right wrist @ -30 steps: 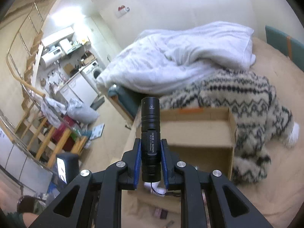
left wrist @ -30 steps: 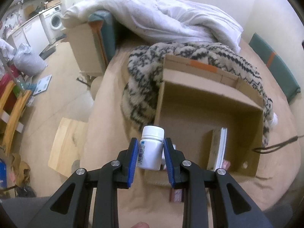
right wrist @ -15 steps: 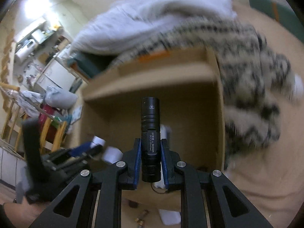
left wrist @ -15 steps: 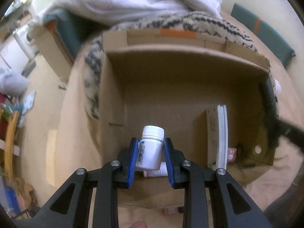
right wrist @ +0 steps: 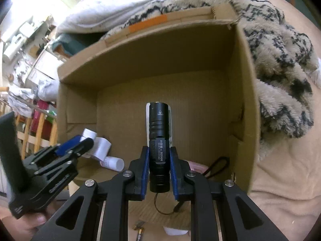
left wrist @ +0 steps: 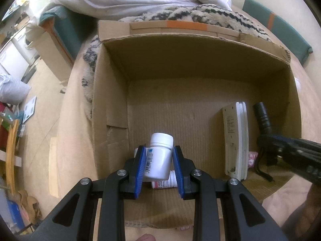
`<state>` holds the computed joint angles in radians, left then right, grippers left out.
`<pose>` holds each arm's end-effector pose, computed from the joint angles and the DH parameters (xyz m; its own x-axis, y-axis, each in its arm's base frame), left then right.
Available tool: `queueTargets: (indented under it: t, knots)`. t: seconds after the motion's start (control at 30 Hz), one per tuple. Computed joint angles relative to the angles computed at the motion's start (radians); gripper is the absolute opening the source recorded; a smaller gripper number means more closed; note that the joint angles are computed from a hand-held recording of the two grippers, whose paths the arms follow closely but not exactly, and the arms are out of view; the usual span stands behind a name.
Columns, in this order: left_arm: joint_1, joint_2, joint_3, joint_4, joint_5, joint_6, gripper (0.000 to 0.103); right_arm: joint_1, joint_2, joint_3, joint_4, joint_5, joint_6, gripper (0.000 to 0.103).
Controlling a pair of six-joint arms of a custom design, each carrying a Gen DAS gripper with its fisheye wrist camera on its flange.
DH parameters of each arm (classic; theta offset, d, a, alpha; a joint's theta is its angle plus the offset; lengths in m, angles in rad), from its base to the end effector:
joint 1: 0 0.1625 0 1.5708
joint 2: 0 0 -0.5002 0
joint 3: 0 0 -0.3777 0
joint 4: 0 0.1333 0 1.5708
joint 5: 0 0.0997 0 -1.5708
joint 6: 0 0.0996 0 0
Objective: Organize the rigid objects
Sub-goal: 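Carry the pill bottle and flashlight into the box and open both tools, then withdraw both tools from the box back toward the pile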
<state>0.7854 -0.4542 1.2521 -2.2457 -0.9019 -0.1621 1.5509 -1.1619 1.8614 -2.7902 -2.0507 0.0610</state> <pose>-0.4296 -0.7054 0.0218 -0.6076 0.4873 -0.6272 0.6117 0.7908 0.0218 0.0750 -0.6199 0.3511 -0.8796 0.2994 0.3697 0.0710 0.8510 -0.5203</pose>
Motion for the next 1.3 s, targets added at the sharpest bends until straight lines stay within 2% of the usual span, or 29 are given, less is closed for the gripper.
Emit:
queueTargets:
  t: [0.27,0.43,0.53,0.63,0.7,0.77,0.8,0.83,0.87,0.9,0.97,1.07,1.13,1.3]
  knots:
    - [0.000,0.003,-0.003,0.004,-0.002,0.003,0.025,-0.012,0.014,-0.017,0.051,-0.029,0.028,0.021]
    - [-0.001,0.004,-0.004,0.005,-0.003,0.000,0.025,-0.006,0.019,-0.018,0.035,-0.070,0.030,0.021]
    - [-0.002,0.000,-0.001,0.002,-0.008,0.002,0.025,0.000,0.016,-0.010,0.003,-0.057,0.017,0.021]
    - [-0.004,-0.003,0.001,0.001,-0.011,0.005,0.030,0.019,0.016,0.002,-0.048,-0.089,-0.034,0.021]
    - [-0.010,-0.009,0.011,-0.018,-0.006,0.013,0.038,0.034,0.022,0.004,-0.088,-0.112,-0.064,0.022]
    - [-0.015,-0.015,0.021,-0.039,-0.003,0.021,0.062,0.040,0.020,0.010,-0.120,-0.106,-0.079,0.028]
    - [-0.017,-0.019,0.026,-0.053,-0.005,0.024,0.066,0.039,0.017,0.013,-0.134,-0.093,-0.081,0.043]
    - [-0.019,-0.024,0.032,-0.070,-0.011,0.027,0.072,0.038,0.015,0.016,-0.150,-0.083,-0.081,0.073]
    - [-0.020,-0.027,0.036,-0.082,-0.015,0.030,0.076,0.039,0.011,0.023,-0.175,-0.078,-0.082,0.083]
    - [-0.023,-0.030,0.042,-0.095,-0.014,0.033,0.078,0.039,0.009,0.028,-0.197,-0.073,-0.083,0.089]
    - [-0.026,-0.036,0.051,-0.118,-0.011,0.037,0.084,0.037,0.001,0.030,-0.201,-0.053,-0.082,0.089]
    - [-0.027,-0.045,0.060,-0.137,-0.016,0.035,0.085,0.037,-0.011,0.044,-0.221,-0.045,-0.082,0.092]
    - [-0.028,-0.046,0.060,-0.136,-0.005,0.032,0.085,0.042,-0.015,0.049,-0.236,-0.054,-0.085,0.100]
    - [-0.030,-0.053,0.055,-0.111,0.007,0.012,0.086,0.047,-0.030,0.065,-0.254,-0.051,-0.071,0.100]
